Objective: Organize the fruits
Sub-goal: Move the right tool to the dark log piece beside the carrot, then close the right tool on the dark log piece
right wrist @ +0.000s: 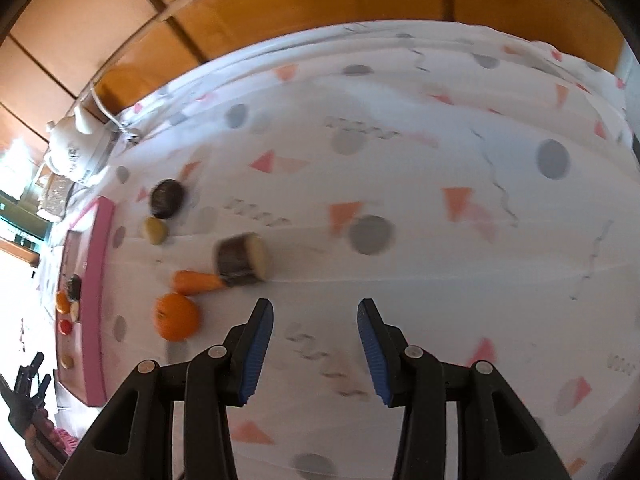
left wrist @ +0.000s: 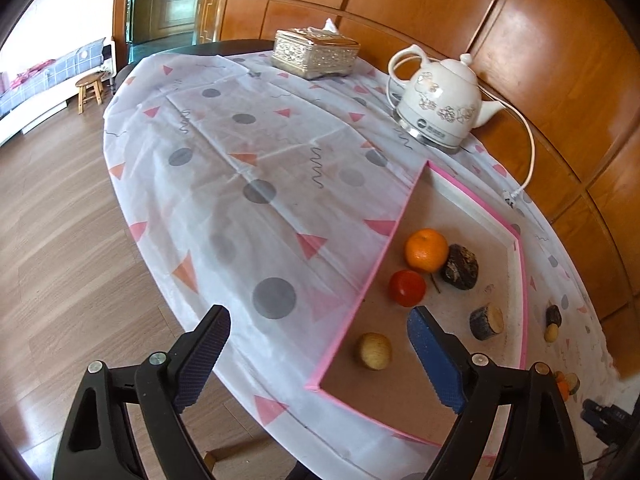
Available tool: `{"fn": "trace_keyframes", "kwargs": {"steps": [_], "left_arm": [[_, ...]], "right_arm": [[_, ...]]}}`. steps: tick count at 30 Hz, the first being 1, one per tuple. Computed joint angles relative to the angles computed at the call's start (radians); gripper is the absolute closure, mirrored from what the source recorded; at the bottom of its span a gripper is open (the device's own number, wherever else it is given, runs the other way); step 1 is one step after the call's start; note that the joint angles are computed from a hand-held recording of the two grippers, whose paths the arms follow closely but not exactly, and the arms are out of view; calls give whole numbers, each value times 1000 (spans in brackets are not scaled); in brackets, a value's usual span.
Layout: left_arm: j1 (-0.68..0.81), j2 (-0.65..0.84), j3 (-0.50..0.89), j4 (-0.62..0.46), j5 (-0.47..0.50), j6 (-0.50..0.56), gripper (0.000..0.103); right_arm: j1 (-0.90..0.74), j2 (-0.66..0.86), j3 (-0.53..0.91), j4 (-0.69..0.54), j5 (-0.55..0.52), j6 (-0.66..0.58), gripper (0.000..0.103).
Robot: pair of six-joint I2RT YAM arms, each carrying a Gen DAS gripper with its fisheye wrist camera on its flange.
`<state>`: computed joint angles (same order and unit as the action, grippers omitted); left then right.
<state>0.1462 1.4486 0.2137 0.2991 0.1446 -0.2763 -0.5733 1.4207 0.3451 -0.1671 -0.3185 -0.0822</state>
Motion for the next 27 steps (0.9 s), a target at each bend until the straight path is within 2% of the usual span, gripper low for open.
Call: {"fn": "trace_keyframes", "kwargs": {"steps": [6,9,16,21,25,27], "left_arm": [[48,38,3,13,29,11,13],[54,40,3,15,31,16,13],[101,87,19,28,51,25,13],[129,129,34,37,61,27,13],[135,141,36,46,57,24,13],[135,157,41,52,54,20,13]], "right_arm": [[209,-29,-26,48,-30,131,59],[329,23,-36,126,-16,219,59],[462,107,-50,246,33,335,59],[480,93,-53,255,66,350,59],[418,-34,-84,199,64,322,58],[382,-136,-100,154,112,314,58]]}}
